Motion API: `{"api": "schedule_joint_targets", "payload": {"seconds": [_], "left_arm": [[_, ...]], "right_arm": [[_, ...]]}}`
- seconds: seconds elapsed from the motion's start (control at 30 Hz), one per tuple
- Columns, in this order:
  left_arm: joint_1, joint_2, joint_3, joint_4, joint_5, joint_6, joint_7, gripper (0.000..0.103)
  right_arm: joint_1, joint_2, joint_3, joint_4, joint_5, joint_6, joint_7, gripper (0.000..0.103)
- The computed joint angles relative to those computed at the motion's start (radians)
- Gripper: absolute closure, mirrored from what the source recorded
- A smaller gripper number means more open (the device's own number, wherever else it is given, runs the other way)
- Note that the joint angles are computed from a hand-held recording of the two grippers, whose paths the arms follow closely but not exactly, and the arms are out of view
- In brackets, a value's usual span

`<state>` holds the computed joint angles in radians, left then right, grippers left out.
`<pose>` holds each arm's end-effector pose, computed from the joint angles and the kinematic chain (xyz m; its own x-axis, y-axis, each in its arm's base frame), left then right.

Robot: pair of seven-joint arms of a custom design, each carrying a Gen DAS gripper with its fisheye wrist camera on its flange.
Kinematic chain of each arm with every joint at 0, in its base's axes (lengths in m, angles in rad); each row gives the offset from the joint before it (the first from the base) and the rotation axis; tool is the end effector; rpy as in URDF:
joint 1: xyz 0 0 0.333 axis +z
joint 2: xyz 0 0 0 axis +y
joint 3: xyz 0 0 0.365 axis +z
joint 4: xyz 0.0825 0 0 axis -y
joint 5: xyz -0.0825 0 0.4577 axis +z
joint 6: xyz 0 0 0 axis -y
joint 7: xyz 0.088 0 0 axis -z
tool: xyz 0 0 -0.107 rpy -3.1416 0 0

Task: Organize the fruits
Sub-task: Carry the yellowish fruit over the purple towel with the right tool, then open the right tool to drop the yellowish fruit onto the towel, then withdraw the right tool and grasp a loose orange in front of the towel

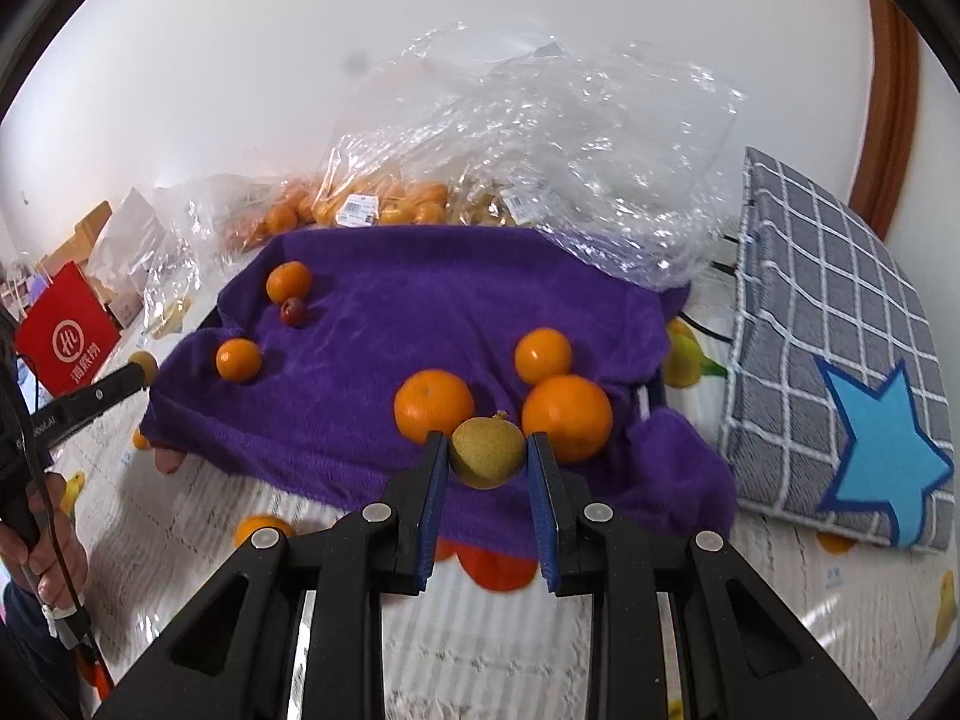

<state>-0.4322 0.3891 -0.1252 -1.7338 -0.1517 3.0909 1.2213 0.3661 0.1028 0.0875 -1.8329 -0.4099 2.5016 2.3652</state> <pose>0.6801 -0.3923 0.4820 -0.2201 -0.8699 0.4414 -0.6928 -0.1792 -0.6985 0.6362 0.3105 0.5580 -0.0557 -0.9948 -0.0854 -0.7986 0.0957 -0.5942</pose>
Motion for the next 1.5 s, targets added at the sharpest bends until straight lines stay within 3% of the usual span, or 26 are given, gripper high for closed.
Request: {"api": "schedule_joint_targets", "payload": {"seconds": [0.07,0.17,0.27,0.53,0.67,0.73,0.77,0.87,1.0,1.2,1.5], "left_arm": [[0.004,0.002,0.0,0.017,-0.003,-0.016,-0.003,0.077],[-0.044,0.013,0.063,0.064,0.049,-0.055,-0.053,0.077],[-0.056,0.039,0.083,0.119,0.094,-0.089,-0.091,0.077],[-0.03,0.112,0.07,0.246,0.163,-0.194,-0.133,0.077],[-0.002,0.146,0.029,0.309,0.168,-0.241,-0.096,0.077],[0.066,0.175,-0.07,0.348,0.102,-0.267,0.015,0.077],[0.079,0.188,-0.094,0.366,0.074,-0.281,0.047,0.077],[0.101,0.23,-0.144,0.435,0.003,-0.347,0.135,0.077],[0.053,0.289,-0.113,0.543,0.0,-0.432,0.166,0.077],[-0.027,0.393,-0.025,0.738,0.1,-0.633,0.078,0.077],[-0.052,0.465,0.009,0.868,0.198,-0.776,-0.006,0.076]], "right_arm": [[-0.003,0.029,-0.002,0.031,0.004,0.006,-0.026,0.076],[-0.012,0.075,-0.005,0.082,0.033,0.019,-0.075,0.076],[-0.029,0.142,-0.002,0.162,0.113,0.012,-0.143,0.076],[-0.027,0.285,-0.018,0.327,0.168,-0.062,-0.226,0.076],[-0.019,0.313,-0.025,0.353,0.173,-0.095,-0.251,0.076],[-0.018,0.318,-0.025,0.356,0.181,-0.098,-0.26,0.076],[-0.018,0.321,-0.025,0.36,0.185,-0.106,-0.265,0.076],[-0.012,0.306,-0.032,0.348,0.177,-0.113,-0.263,0.073],[-0.009,0.238,-0.04,0.272,0.146,-0.056,-0.249,0.052],[-0.005,0.128,-0.047,0.155,0.073,-0.034,-0.176,0.052],[-0.026,-0.017,-0.023,-0.012,0.031,-0.01,-0.08,0.052]]}}
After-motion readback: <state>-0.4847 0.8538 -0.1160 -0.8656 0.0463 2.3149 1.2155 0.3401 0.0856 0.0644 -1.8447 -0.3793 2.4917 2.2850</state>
